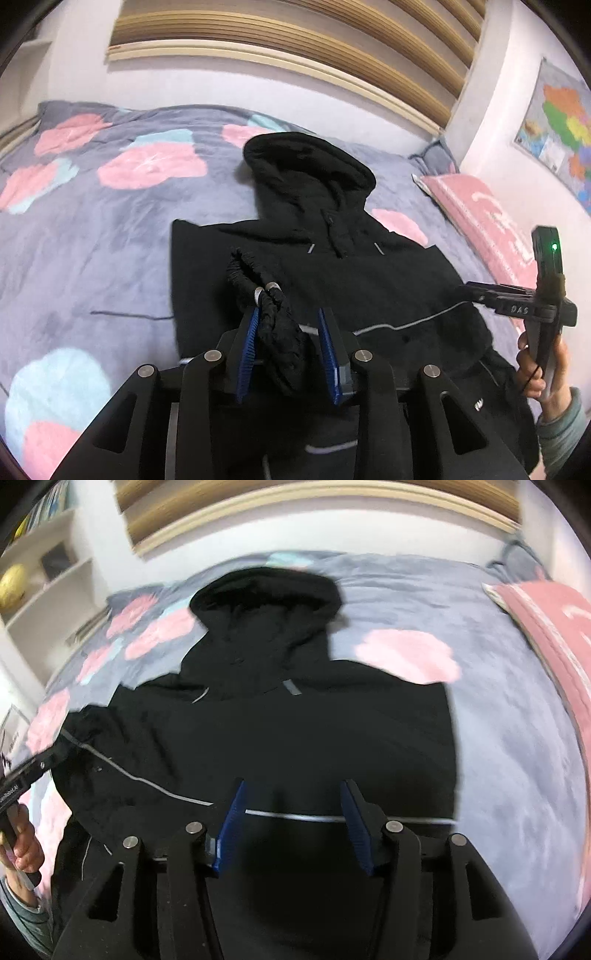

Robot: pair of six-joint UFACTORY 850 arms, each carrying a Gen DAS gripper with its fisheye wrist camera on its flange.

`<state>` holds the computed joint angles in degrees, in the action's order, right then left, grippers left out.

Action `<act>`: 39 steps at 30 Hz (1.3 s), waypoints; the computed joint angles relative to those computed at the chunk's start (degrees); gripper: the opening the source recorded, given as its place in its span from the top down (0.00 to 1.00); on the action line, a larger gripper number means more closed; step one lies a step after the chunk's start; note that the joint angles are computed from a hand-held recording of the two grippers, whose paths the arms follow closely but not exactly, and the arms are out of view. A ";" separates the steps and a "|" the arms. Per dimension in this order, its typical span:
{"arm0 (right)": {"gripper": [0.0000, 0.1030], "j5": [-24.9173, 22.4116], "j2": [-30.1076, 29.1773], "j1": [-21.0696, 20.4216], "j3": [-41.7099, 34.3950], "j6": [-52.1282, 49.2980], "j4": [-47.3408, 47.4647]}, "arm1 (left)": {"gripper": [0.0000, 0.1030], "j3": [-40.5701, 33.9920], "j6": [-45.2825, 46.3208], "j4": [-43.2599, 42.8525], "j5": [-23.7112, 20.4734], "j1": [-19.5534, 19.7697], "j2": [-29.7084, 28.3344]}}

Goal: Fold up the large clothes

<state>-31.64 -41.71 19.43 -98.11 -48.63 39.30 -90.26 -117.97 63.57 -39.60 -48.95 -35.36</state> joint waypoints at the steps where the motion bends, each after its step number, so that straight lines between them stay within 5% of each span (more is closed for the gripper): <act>1: 0.46 0.46 -0.90 0.90 -0.75 2.54 -2.34 | 0.68 -2.19 2.84 -2.73 -0.77 0.30 -1.59; 4: 0.45 -2.50 -6.07 2.86 -5.52 10.50 -10.13 | 0.68 -2.01 -0.33 -1.76 -4.92 0.24 -2.12; 9: 0.45 4.16 -4.99 3.78 -1.37 8.19 -10.79 | 0.68 7.93 -13.55 2.49 -12.40 -0.58 4.30; 12: 0.45 3.66 -4.36 3.14 -0.90 5.40 -6.37 | 0.68 12.40 -20.47 12.62 -3.66 -0.28 7.99; 14: 0.45 3.95 -2.11 2.10 1.84 -4.05 4.30 | 0.68 9.76 -16.56 14.64 3.06 0.41 6.55; 17: 0.45 7.28 1.63 1.73 5.36 -8.52 8.80 | 0.68 -1.76 0.75 3.81 5.93 1.13 -1.88; 20: 0.44 8.48 -0.24 2.56 2.75 5.92 -6.19 | 0.68 -10.49 16.95 -14.18 6.72 3.38 -9.17; 22: 0.45 5.33 -4.19 2.64 -0.91 16.29 -17.04 | 0.69 -12.27 22.07 -23.14 5.60 4.59 -12.03; 26: 0.45 12.02 -1.71 3.26 4.12 13.45 -16.37 | 0.74 -6.40 13.37 -19.77 12.72 5.59 -8.64; 32: 0.44 13.31 7.95 0.88 15.53 -10.25 8.48 | 0.73 0.92 -7.21 1.07 8.09 -0.04 -1.53; 35: 0.44 13.63 9.32 0.85 17.65 -0.18 -1.40 | 0.73 -1.21 -1.68 -8.99 2.63 -0.88 -2.55; 37: 0.44 10.67 6.71 0.97 15.55 10.34 -10.51 | 0.73 -1.34 1.27 -15.72 6.24 0.83 -4.86; 39: 0.44 11.81 5.93 1.33 16.06 12.68 -12.35 | 0.74 0.09 -3.50 -12.85 7.58 0.34 -4.89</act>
<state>-19.84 -35.77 20.76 -82.05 -35.95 26.95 -90.17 -121.47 50.72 -32.02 -48.61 -40.24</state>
